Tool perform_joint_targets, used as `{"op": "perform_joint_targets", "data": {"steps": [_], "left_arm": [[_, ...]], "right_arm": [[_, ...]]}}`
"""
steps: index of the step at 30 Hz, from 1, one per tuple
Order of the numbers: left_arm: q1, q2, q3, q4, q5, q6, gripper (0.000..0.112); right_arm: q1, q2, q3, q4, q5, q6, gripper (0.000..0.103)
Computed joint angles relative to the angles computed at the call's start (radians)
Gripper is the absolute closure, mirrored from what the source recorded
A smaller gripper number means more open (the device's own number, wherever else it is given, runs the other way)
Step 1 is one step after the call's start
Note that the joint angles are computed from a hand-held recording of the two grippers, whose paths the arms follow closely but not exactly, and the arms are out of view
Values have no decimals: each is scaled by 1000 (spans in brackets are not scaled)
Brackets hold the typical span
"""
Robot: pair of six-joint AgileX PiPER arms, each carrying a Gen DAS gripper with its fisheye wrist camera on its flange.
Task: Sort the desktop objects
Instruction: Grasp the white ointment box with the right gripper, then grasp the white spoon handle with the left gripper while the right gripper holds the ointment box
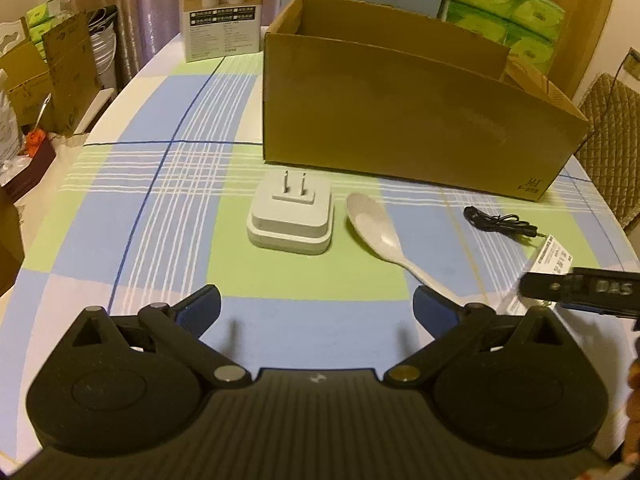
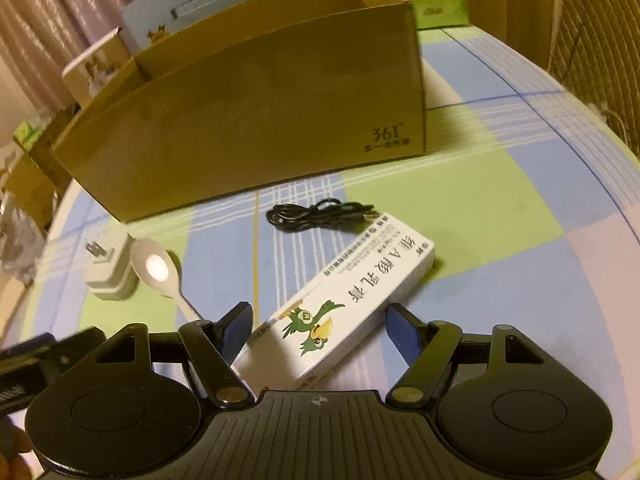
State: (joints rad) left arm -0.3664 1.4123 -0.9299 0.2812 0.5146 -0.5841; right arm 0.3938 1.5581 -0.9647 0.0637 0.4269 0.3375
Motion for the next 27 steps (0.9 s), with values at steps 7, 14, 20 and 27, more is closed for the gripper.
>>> {"op": "perform_joint_targets", "data": {"steps": [7,14,20,27], "left_arm": [[24,16,16,-93,-42,72,12],[-16,32,11,-99,-52,84,12],[-67,47,0,-83,-64,51,16],[-120,104,-36,-23,-94,-51,22]], "right_arm": [[68,21,15,-276,-29,147,33],[5,-61,100,-169,-45,-77,62],[-87,-112,149,-82,-50,-202,68],[-129,-141,198,104,-105,-413,68]]}}
